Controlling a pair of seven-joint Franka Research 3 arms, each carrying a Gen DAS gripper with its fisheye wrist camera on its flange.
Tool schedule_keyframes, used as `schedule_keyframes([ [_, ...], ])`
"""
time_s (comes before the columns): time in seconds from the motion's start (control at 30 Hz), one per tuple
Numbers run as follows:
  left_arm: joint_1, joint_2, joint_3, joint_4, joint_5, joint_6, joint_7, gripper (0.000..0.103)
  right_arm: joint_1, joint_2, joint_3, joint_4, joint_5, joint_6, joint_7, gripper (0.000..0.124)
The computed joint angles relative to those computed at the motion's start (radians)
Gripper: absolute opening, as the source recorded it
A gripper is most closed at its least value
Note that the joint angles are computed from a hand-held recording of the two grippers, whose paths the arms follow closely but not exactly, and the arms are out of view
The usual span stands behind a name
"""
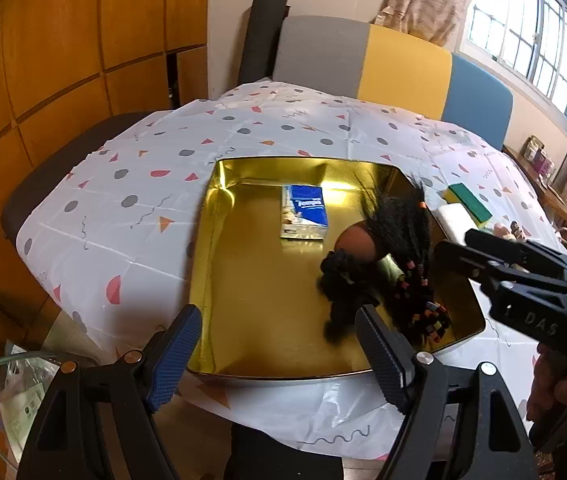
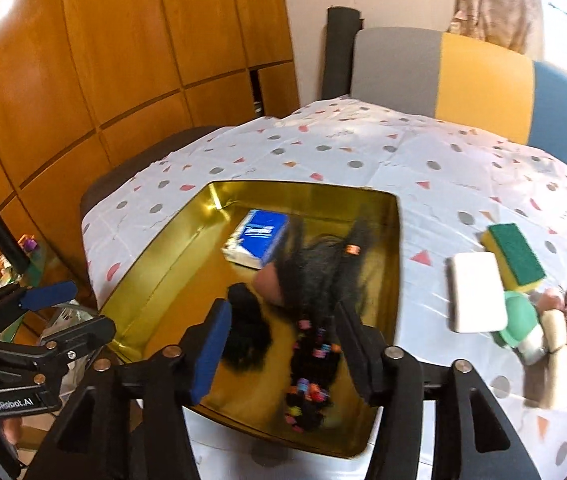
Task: Organize soft objects
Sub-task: 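Grasp the black scrunchie with the right gripper and carry it to the tray, then grasp the white rectangular sponge with the left gripper while the right gripper returns to the items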
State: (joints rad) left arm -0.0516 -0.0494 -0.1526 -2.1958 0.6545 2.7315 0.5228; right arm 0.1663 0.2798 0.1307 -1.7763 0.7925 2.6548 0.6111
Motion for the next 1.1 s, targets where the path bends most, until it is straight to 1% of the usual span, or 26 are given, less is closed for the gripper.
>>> schedule_keyframes([
  [0.23,-0.019,0.022,-0.008,0.028,-0.011,-0.015,0.033,0.081,-0.036,-0.011,-0.024,-0.014,0.019,0.02,0.01,0.058],
  [0.33,-0.028,0.032,-0.009,0.045,-0.001,-0.021,0.043,0.081,-0.049,-0.008,-0.041,-0.016,0.002,0.045,0.031,0.058],
  [0.4,-0.033,0.04,-0.008,0.055,-0.013,-0.012,0.066,0.081,-0.061,-0.002,-0.052,-0.009,-0.015,0.053,0.051,0.058],
  [0.63,-0.055,0.091,-0.012,0.104,-0.153,0.047,0.215,0.079,-0.116,0.038,-0.102,0.029,-0.112,0.107,0.174,0.06],
  [0.67,-0.058,0.101,-0.016,0.115,-0.192,0.053,0.251,0.079,-0.124,0.045,-0.111,0.036,-0.13,0.116,0.197,0.06],
  [0.8,-0.073,0.143,-0.028,0.166,-0.289,0.064,0.35,0.078,-0.161,0.082,-0.138,0.076,-0.195,0.144,0.284,0.064],
  [0.83,-0.075,0.16,-0.037,0.188,-0.325,0.062,0.395,0.078,-0.173,0.089,-0.138,0.083,-0.202,0.149,0.295,0.065],
  [0.93,-0.079,0.2,-0.058,0.246,-0.417,0.045,0.504,0.078,-0.199,0.121,-0.152,0.109,-0.242,0.165,0.356,0.065],
  [1.0,-0.09,0.247,-0.067,0.32,-0.457,0.002,0.548,0.078,-0.219,0.134,-0.151,0.111,-0.25,0.18,0.384,0.065],
  [1.1,-0.108,0.317,-0.075,0.426,-0.488,-0.048,0.598,0.078,-0.274,0.154,-0.122,0.115,-0.203,0.179,0.405,0.065],
])
